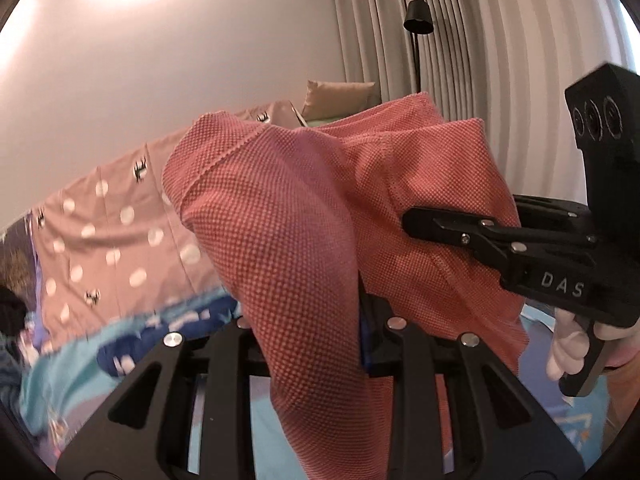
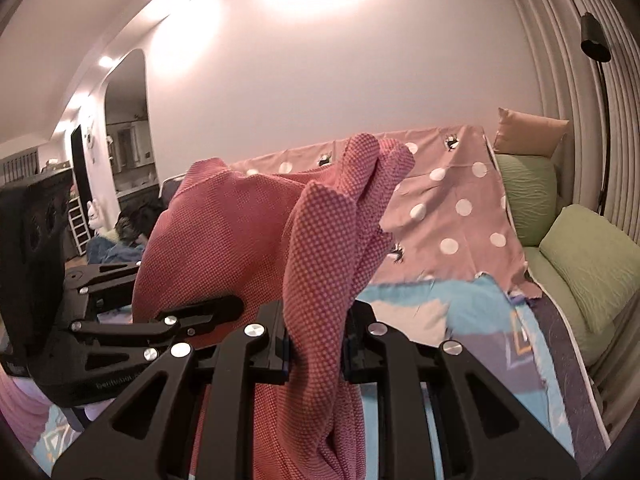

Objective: Fold small clothes
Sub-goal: 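Lift the folded sweater with both tools and carry it toward the clothes stack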

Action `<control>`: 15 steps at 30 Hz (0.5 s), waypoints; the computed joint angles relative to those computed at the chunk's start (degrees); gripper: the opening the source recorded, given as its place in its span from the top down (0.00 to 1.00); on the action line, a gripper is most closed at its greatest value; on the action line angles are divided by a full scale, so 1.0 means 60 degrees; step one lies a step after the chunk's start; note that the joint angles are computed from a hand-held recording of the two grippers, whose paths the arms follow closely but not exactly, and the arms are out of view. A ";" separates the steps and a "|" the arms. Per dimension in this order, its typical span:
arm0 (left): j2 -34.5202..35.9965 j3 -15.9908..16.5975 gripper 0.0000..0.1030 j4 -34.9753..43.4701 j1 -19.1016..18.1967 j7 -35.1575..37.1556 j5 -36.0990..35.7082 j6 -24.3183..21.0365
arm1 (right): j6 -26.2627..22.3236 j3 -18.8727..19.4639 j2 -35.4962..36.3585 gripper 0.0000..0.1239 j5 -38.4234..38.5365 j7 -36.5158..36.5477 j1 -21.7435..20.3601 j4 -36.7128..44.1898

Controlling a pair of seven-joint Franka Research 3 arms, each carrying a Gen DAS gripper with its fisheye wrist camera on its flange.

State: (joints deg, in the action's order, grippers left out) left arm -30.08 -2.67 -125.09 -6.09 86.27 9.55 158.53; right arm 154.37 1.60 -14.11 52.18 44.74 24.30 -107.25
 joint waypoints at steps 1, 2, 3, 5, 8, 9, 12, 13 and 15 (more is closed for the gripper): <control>0.0311 -0.0094 0.73 0.0309 0.0120 -0.0073 0.0098 0.0032 | -0.0089 -0.0023 0.0458 0.86 -0.0151 0.0260 -0.0085 0.0535; 0.0692 -0.0176 0.73 0.0665 0.0260 -0.0134 0.0230 0.0091 | -0.0122 0.0001 0.0750 0.86 -0.0245 0.0423 -0.0156 0.0870; 0.1018 -0.0248 0.73 0.0969 0.0396 -0.0202 0.0364 0.0146 | -0.0142 0.0028 0.1048 0.86 -0.0312 0.0537 -0.0229 0.1200; 0.1629 -0.0370 0.73 0.1506 0.0644 -0.0355 0.0635 0.0284 | -0.0099 0.0164 0.1741 0.86 -0.0583 0.0788 -0.0391 0.1941; 0.2487 -0.0426 0.73 0.2252 0.0856 -0.0428 0.0911 0.0310 | -0.0151 0.0391 0.2776 0.86 -0.1073 0.1120 -0.0639 0.3032; 0.2755 -0.0432 0.73 0.2466 0.0914 -0.0454 0.0977 0.0308 | -0.0221 0.0459 0.3164 0.86 -0.1247 0.1261 -0.0727 0.3426; 0.3573 -0.0529 0.73 0.3069 0.1132 -0.0725 0.1382 0.0315 | -0.0310 0.0667 0.4199 0.86 -0.1829 0.1764 -0.0910 0.4437; 0.3798 -0.0551 0.73 0.3246 0.1179 -0.0820 0.1528 0.0311 | -0.0294 0.0747 0.4417 0.86 -0.1975 0.1888 -0.0963 0.4613; 0.4473 -0.0543 0.73 0.3738 0.1282 -0.1037 0.1844 0.0306 | -0.0325 0.0813 0.5267 0.86 -0.2518 0.2343 -0.0972 0.5442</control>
